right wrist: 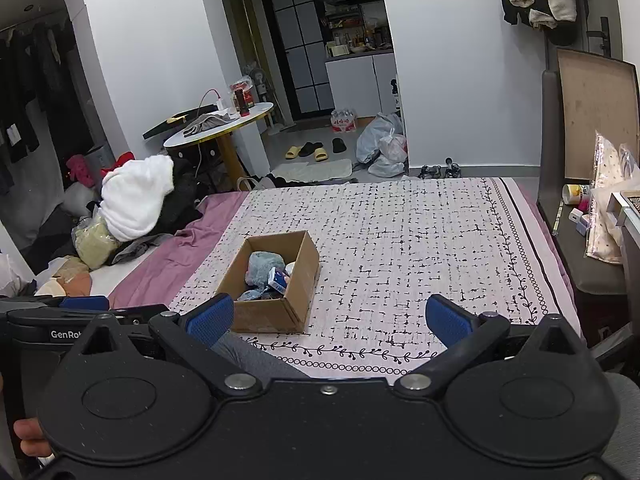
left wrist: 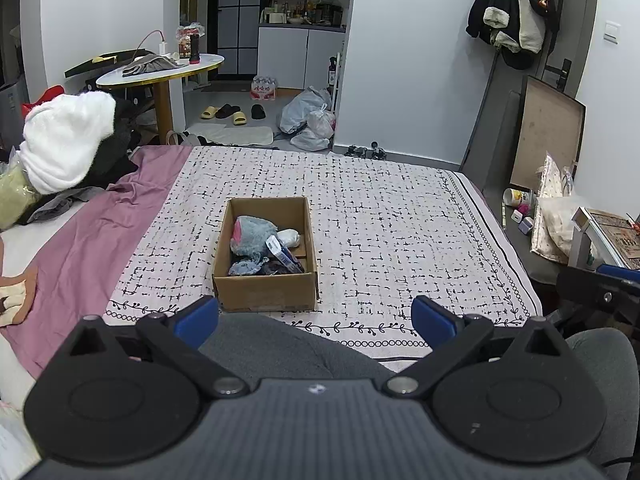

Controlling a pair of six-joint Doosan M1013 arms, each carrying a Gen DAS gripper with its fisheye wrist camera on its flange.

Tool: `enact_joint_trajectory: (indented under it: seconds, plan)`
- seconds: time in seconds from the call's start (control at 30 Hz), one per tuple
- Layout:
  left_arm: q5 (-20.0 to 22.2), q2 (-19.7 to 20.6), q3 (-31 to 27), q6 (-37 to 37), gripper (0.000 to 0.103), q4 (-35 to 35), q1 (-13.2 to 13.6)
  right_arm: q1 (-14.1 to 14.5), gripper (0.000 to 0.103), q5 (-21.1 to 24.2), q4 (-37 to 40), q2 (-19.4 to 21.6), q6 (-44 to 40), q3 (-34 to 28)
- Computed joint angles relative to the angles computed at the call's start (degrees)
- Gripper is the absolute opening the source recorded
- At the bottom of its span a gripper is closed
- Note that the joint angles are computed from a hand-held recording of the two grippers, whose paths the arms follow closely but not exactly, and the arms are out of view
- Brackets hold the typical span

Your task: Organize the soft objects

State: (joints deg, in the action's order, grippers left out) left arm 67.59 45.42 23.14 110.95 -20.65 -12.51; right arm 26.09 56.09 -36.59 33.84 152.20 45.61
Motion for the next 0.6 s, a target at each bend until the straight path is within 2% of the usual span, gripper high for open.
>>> enact_joint_trajectory:
  seconds: [0.6]
  plan:
    - [-0.4, -0.4, 1.1, 0.1, 0.102, -0.1, -0.1, 0.1, 0.103, 0.0, 0.1, 0.1, 0.4, 0.2]
